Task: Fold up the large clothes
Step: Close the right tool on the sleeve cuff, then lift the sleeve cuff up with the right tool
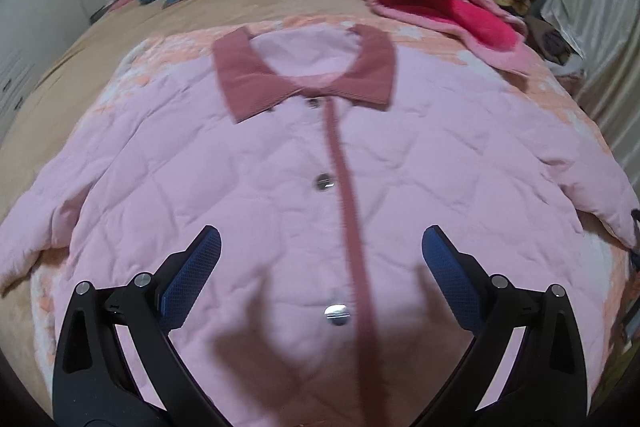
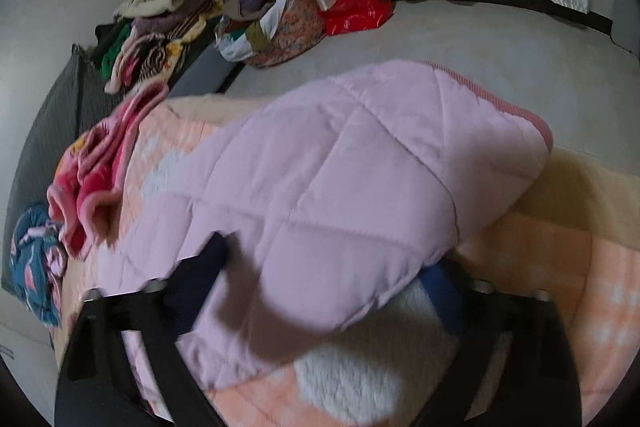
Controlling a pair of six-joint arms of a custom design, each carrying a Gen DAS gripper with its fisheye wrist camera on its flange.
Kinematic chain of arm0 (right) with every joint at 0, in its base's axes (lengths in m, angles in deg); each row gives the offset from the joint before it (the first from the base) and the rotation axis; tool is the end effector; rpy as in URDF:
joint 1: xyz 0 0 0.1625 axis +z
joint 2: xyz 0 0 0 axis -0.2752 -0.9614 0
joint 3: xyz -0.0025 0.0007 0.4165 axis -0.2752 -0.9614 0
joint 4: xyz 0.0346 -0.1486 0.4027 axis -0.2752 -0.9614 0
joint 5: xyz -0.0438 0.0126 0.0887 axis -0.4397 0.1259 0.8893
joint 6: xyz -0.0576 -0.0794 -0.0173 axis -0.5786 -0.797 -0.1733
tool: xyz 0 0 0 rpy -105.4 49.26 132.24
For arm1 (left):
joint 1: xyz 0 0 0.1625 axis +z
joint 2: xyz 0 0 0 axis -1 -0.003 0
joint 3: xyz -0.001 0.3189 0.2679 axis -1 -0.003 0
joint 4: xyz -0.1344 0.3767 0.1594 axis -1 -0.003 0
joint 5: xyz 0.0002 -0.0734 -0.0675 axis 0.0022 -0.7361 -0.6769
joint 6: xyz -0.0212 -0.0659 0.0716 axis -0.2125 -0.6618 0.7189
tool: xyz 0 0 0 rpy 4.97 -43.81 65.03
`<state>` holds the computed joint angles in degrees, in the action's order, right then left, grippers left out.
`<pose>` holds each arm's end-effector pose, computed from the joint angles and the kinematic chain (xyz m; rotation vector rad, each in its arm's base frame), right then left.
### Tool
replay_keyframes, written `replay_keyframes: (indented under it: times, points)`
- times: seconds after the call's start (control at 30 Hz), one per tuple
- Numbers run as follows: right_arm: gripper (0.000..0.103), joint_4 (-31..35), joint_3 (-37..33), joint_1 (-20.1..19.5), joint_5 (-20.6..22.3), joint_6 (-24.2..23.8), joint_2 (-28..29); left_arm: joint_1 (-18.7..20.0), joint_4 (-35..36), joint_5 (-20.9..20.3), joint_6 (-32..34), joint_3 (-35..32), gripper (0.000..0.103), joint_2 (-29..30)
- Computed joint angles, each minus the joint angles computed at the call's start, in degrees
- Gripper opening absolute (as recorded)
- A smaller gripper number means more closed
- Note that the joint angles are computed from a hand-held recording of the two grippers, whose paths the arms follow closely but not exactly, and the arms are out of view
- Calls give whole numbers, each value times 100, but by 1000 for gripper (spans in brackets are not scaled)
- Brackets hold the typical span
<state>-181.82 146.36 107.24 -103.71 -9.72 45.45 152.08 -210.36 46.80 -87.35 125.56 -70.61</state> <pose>0.0839 -0.4115 0.0741 -0.6634 -2.3014 1.2708 0.0490 -0.3770 0.3174 0.0345 2.1783 -0.7750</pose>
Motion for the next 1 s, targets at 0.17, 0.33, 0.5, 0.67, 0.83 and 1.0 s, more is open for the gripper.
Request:
replay_keyframes:
  times: [0.17,0.33,0.5,0.67,0.83,1.0]
  points:
    - [32,-404,92,-172,557,-667,-20,151,16,-25,88,-61,94,-263]
    - [21,-289,-142,421,-49,-1255,-54,254,18,-139,195,-129,94,-491]
    - [18,-87,-511,1122,-642,-1789,-48,266,256,-148,176,-277,94,-628]
    - [18,102,-974,1777,-1104,-2399,78,271,421,-252,176,-407,94,-830]
    - [17,387,-1413,2289,-1289,-2784,245,323,511,-318,235,-512,94,-971]
    - [17,663,-1732,2613,-1285,-2937,374,228,602,-225,186,-538,94,-1252]
